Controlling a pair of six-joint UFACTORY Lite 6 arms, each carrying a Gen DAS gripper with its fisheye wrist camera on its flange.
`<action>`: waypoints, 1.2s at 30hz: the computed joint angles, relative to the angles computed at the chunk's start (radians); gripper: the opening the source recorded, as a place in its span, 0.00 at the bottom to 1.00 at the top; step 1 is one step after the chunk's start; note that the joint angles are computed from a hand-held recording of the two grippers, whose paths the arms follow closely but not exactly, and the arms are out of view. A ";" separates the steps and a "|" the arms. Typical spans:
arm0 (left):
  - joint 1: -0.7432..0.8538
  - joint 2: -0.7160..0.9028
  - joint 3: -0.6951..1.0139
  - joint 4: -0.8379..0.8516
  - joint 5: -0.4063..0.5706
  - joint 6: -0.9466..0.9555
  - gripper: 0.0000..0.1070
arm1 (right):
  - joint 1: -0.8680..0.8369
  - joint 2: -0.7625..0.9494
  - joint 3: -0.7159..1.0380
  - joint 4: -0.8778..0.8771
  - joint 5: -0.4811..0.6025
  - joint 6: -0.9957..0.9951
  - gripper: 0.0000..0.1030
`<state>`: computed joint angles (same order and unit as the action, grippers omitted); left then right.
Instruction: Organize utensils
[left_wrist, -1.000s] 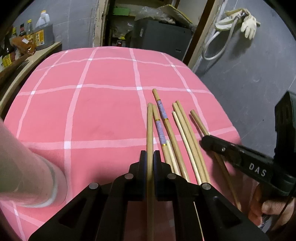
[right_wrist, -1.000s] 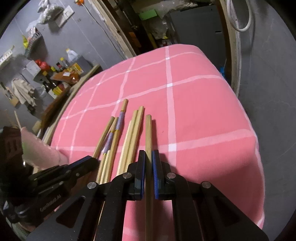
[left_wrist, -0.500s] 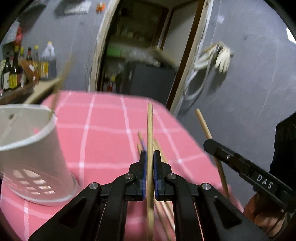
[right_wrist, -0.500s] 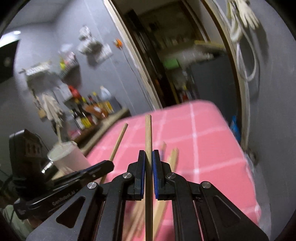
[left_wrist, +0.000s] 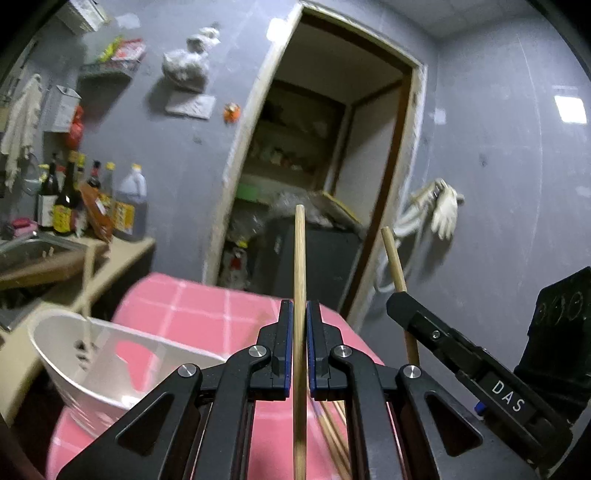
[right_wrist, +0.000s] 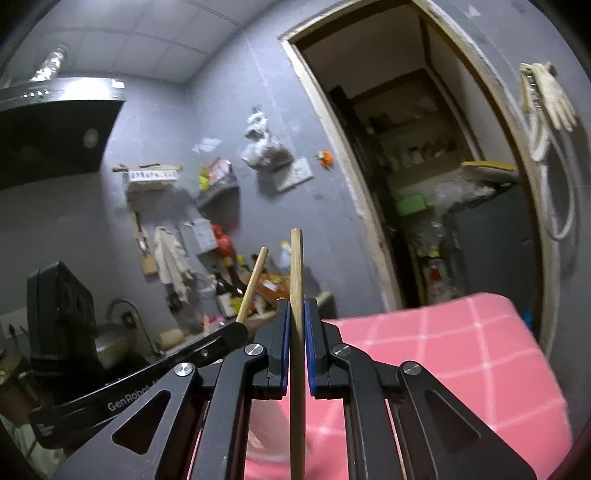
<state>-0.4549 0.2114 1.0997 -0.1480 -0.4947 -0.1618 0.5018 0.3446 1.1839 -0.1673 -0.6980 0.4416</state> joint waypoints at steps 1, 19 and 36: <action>0.028 -0.016 -0.004 0.023 0.001 -0.024 0.04 | 0.011 0.019 0.037 0.001 0.010 0.002 0.06; 0.497 0.047 0.099 0.374 -0.098 -0.429 0.04 | 0.119 0.499 0.812 0.203 0.114 -0.097 0.06; 0.488 0.107 0.045 0.119 -0.313 -0.306 0.04 | 0.167 0.534 0.716 0.478 -0.218 -0.348 0.06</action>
<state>0.0334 0.3180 1.1452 -0.0293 -0.8080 -0.4674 0.6689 0.8786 1.8999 0.3109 -0.9156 0.0939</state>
